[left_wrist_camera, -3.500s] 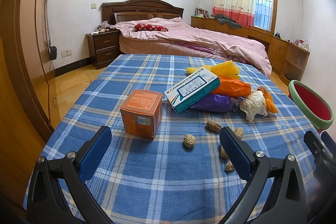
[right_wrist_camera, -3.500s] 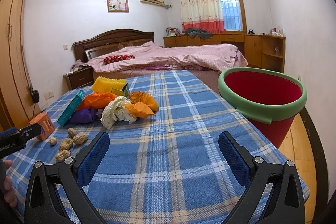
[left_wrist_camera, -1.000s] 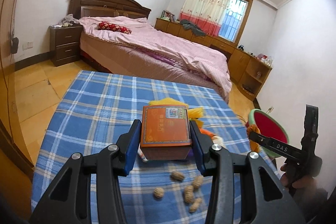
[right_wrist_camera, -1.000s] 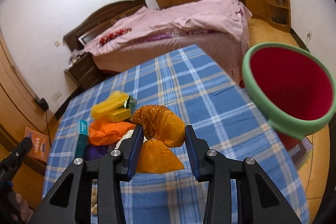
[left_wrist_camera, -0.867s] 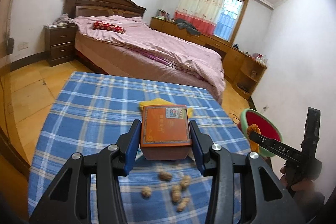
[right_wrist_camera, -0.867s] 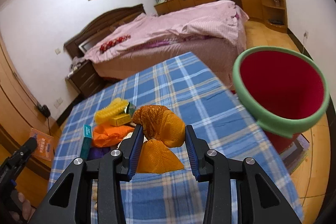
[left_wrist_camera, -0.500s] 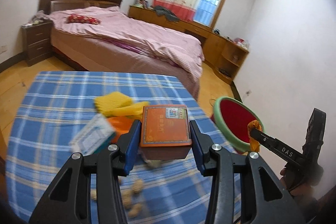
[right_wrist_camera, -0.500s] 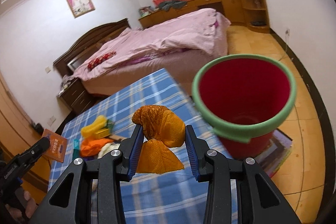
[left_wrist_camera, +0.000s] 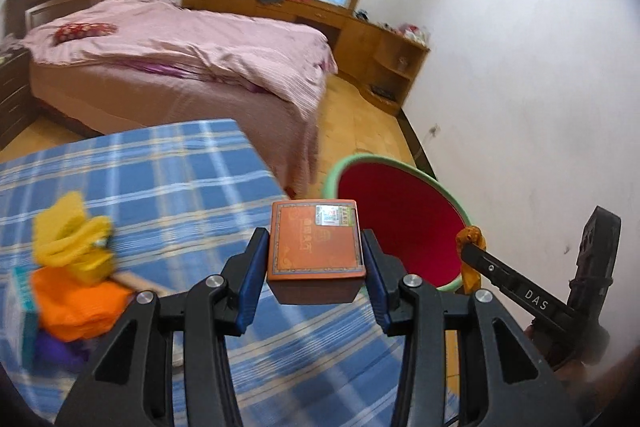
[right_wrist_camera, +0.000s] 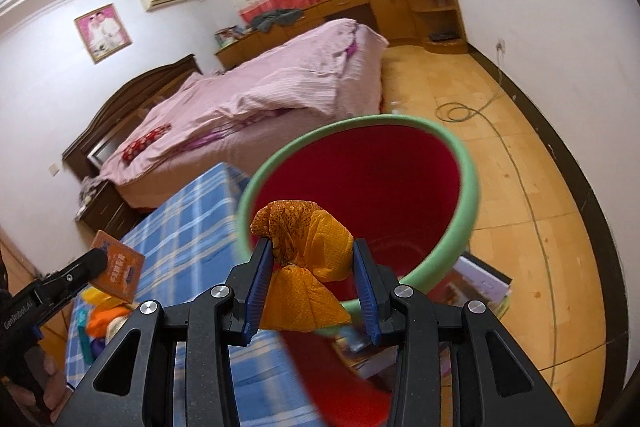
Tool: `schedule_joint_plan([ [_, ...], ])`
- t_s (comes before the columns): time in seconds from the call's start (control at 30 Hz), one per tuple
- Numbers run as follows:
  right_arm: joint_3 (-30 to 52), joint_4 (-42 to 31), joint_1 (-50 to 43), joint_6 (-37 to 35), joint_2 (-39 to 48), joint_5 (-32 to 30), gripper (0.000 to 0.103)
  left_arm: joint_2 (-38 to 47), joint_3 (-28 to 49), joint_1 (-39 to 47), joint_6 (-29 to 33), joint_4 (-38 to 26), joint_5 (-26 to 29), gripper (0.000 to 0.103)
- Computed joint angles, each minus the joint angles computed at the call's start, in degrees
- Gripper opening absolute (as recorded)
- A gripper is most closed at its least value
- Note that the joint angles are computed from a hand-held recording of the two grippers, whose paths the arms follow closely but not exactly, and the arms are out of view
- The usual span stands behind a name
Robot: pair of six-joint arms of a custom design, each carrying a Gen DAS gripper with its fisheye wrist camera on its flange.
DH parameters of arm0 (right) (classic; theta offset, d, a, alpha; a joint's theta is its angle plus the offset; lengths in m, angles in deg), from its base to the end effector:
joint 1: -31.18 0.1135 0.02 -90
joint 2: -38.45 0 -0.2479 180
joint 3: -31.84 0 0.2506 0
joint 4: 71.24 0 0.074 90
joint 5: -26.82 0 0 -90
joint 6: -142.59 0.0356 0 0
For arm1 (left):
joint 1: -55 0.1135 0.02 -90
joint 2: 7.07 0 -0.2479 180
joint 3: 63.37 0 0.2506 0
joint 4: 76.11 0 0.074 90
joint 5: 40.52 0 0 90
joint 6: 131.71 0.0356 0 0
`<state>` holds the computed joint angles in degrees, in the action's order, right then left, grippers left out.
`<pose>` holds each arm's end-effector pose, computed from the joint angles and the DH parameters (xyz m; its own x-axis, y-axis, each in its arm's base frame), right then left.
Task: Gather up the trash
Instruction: 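Carry the orange box and orange bag over the red bucket and open both grippers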
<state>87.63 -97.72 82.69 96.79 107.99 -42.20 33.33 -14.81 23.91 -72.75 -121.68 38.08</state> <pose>0.1709 0.1945 0.2169 -0.6791 0.1919 -0.7085 -0.1217 0.9224 0.3665 0.1456 -0.0796 0.2436 -0.6374 -0.2059 -0.7425 0.0503 0.9505 -0.3067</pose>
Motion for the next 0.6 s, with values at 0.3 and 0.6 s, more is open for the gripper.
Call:
schedule_joint_plan([
  [0.3,-3.17,4.80,-8.90,-2.80,0.97,-6.45,0.042,21.98,6.97,-4.23,0.33,11.14,-1.06,0.046],
  [0.6,-5.26,9.13,-13.09,-3.92,1.51,-11.97,0.047,29.92,9.57,-5.04,2.78,16.78,1.18,0.046],
])
